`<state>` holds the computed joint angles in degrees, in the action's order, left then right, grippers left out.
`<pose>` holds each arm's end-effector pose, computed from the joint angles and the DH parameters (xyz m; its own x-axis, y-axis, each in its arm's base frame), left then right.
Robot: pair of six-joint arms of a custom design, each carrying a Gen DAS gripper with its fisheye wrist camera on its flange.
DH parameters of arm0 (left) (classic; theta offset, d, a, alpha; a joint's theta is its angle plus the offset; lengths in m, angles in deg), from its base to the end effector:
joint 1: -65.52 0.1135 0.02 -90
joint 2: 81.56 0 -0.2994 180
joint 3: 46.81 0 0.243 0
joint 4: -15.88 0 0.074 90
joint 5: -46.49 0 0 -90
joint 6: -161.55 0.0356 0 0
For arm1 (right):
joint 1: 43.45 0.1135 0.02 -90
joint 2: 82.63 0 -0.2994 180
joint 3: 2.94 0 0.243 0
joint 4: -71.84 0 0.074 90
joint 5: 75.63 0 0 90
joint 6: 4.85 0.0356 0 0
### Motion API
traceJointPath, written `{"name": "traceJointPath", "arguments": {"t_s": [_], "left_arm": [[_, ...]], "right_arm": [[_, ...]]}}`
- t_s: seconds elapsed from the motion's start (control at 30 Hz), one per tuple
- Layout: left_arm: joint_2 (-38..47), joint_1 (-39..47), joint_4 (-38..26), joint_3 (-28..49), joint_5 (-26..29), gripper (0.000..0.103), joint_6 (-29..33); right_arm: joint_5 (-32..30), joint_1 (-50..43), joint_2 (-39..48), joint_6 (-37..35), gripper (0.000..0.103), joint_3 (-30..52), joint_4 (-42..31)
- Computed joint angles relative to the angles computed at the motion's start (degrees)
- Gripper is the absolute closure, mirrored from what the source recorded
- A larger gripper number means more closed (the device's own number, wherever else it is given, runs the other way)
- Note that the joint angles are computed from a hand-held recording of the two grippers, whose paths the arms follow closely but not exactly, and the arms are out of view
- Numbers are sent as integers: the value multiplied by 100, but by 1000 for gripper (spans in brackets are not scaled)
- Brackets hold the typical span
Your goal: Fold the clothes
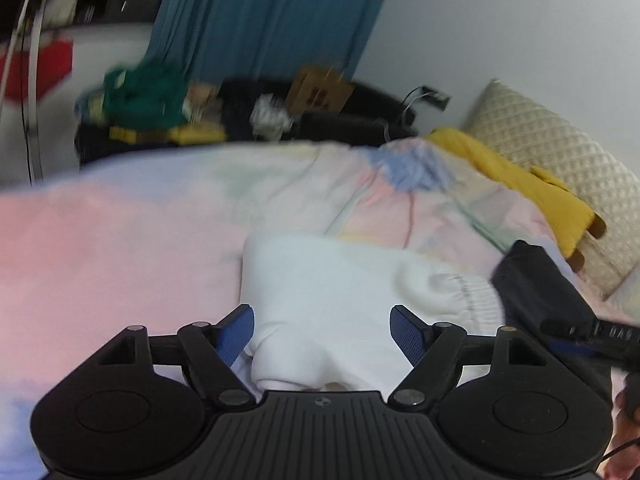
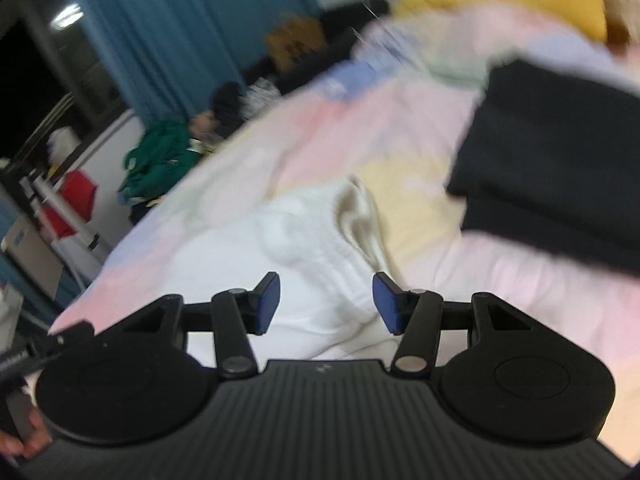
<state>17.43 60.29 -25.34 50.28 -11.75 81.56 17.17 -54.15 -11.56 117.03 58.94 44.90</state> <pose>0.3824 -0.0538 0.3299 -0.5903 0.2024 -0.7814 0.5714 0.7885 -0.2274 0.2465 -0.0484 0.2933 -0.3736 0.6074 -0.7011 0.4964 0.7694 0.4021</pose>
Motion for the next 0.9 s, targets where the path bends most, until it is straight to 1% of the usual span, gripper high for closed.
{"name": "traceJointPath", "arguments": {"t_s": [0.03, 0.07, 0.1, 0.13, 0.17, 0.2, 0.23, 0.27, 0.33, 0.37, 0.4, 0.47, 0.53, 0.57, 0.67, 0.73, 0.83, 0.9], "left_arm": [[-270, 54, -100, -82, 38, 23, 124], [-528, 110, -209, -155, 98, 20, 227], [-784, 163, -309, -222, 163, 14, 315], [-1043, 237, -394, -298, 248, 14, 404], [-1326, 341, -452, -406, 321, 13, 484], [-1621, 460, -516, -513, 368, 7, 558], [-1905, 594, -602, -591, 428, 1, 637], [-2163, 759, -699, -661, 537, 0, 735], [-2613, 1187, -942, -766, 883, 0, 987], [-2805, 1437, -1134, -770, 1074, 0, 1148], [-2963, 1714, -1374, -751, 1274, 0, 1347], [-3213, 2316, -1805, -764, 1713, 0, 1752], [-3370, 2949, -2291, -788, 2178, 0, 2235], [-3415, 3293, -2603, -774, 2423, 0, 2551], [-3434, 4270, -3578, -744, 3047, 0, 3707], [-3387, 4706, -4008, -795, 3300, 0, 4292], [-3217, 5111, -4489, -871, 3480, 0, 4955], [-3146, 5199, -4450, -1015, 3465, 0, 5052]], "right_arm": [[211, 222, -311, -72, 48, 71, -243], [395, 445, -554, -98, 46, 162, -469], [594, 684, -778, -120, 41, 272, -700], [753, 881, -1035, -129, 37, 343, -932], [1034, 1198, -1231, -72, 28, 413, -1106], [1357, 1548, -1395, -20, 17, 511, -1279], [1777, 1988, -1515, 29, 15, 645, -1489], [2229, 2465, -1599, 94, 9, 800, -1712], [3053, 3397, -1610, 298, 8, 1165, -2255], [3360, 3753, -1585, 406, 8, 1285, -2441], [3805, 4225, -1550, 600, 8, 1396, -2654], [4670, 5130, -1427, 1080, 8, 1591, -3112], [5480, 5994, -1236, 1749, 8, 1739, -3608], [5745, 6301, -1124, 2064, 8, 1805, -3848], [6338, 7027, -693, 3033, 8, 1957, -4596], [6584, 7349, -406, 3596, 8, 2021, -4982], [6812, 7673, -6, 4294, 8, 2102, -5422], [6869, 7733, 169, 4402, 8, 2085, -5410]]}}
